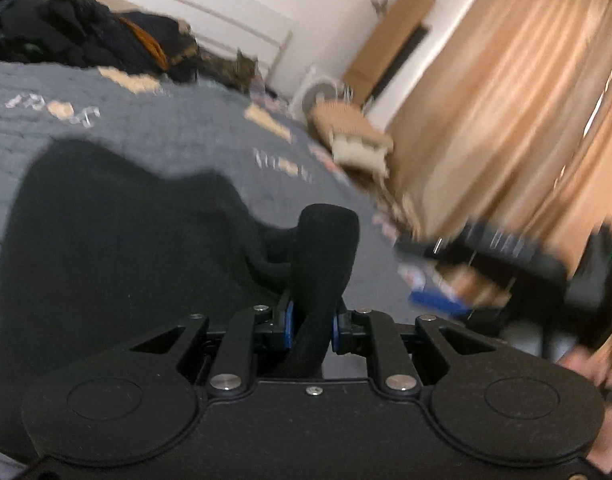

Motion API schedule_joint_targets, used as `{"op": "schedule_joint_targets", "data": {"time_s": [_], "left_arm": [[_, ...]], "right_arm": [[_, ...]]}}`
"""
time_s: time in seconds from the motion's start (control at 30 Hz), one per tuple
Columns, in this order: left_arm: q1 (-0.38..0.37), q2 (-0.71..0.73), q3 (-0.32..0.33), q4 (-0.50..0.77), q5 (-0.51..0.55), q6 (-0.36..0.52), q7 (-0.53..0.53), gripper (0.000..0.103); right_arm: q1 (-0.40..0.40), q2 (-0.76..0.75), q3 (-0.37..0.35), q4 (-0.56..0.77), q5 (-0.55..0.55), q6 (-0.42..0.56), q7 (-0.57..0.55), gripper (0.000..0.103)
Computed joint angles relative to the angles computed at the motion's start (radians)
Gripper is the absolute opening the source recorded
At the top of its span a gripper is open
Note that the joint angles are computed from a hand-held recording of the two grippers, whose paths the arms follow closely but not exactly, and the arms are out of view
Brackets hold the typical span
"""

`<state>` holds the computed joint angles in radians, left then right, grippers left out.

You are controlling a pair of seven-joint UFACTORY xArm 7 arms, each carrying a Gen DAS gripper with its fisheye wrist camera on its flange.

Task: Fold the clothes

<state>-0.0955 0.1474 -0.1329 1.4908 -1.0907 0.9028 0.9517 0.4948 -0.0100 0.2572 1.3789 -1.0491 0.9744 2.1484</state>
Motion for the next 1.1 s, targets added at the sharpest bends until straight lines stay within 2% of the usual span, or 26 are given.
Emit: {"op": "schedule_joint_targets", "data": {"time_s": [0.1, 0.27, 0.33, 0.4, 0.47, 0.5, 0.67, 0.73, 0.9, 0.93, 0.97, 1.03, 1.1], "left_arm": [[-0.041, -0.013, -0.013, -0.071, 0.103, -0.089, 0.059, 0.017], [-0.072, -0.047, -0.024, -0.139, 0.114, -0.196, 0.159, 0.018], [-0.083, -0.061, -0.025, -0.158, 0.124, -0.225, 0.208, 0.023], [-0.086, -0.088, -0.021, -0.178, 0.121, -0.196, 0.272, 0.045], [-0.082, -0.126, -0.005, -0.210, 0.102, -0.141, 0.373, 0.061], [-0.084, -0.143, 0.003, -0.225, 0.103, -0.123, 0.413, 0.064], [-0.069, -0.171, 0.062, -0.221, 0.072, 0.015, 0.488, 0.064], [-0.055, -0.170, 0.076, -0.208, 0.064, 0.060, 0.469, 0.064], [-0.016, -0.164, 0.104, -0.173, 0.040, 0.106, 0.392, 0.064], [-0.009, -0.163, 0.106, -0.169, 0.038, 0.098, 0.390, 0.064], [-0.010, -0.169, 0.100, -0.177, 0.052, 0.054, 0.414, 0.064], [-0.021, -0.187, 0.085, -0.210, 0.083, -0.069, 0.495, 0.064], [-0.042, -0.215, 0.073, -0.266, 0.094, -0.208, 0.620, 0.064]], "right_arm": [[-0.010, -0.011, -0.007, -0.026, 0.053, -0.036, -0.048, 0.070], [-0.029, -0.020, -0.011, -0.063, 0.159, -0.150, -0.145, 0.070], [-0.032, -0.010, -0.011, -0.057, 0.207, -0.168, -0.207, 0.070], [-0.033, 0.004, -0.013, -0.045, 0.251, -0.179, -0.261, 0.070], [-0.029, 0.014, -0.015, -0.037, 0.269, -0.189, -0.291, 0.070], [-0.025, 0.019, -0.015, -0.029, 0.268, -0.183, -0.300, 0.070], [0.000, 0.042, -0.017, 0.010, 0.238, -0.148, -0.340, 0.070], [0.013, 0.055, -0.019, 0.028, 0.211, -0.142, -0.356, 0.070], [0.039, 0.100, -0.037, 0.070, 0.155, -0.207, -0.363, 0.070], [0.045, 0.114, -0.041, 0.085, 0.159, -0.210, -0.378, 0.070], [0.053, 0.137, -0.043, 0.112, 0.182, -0.191, -0.421, 0.070], [0.076, 0.184, -0.050, 0.172, 0.230, -0.133, -0.503, 0.070], [0.101, 0.222, -0.063, 0.221, 0.276, -0.076, -0.564, 0.070]]}}
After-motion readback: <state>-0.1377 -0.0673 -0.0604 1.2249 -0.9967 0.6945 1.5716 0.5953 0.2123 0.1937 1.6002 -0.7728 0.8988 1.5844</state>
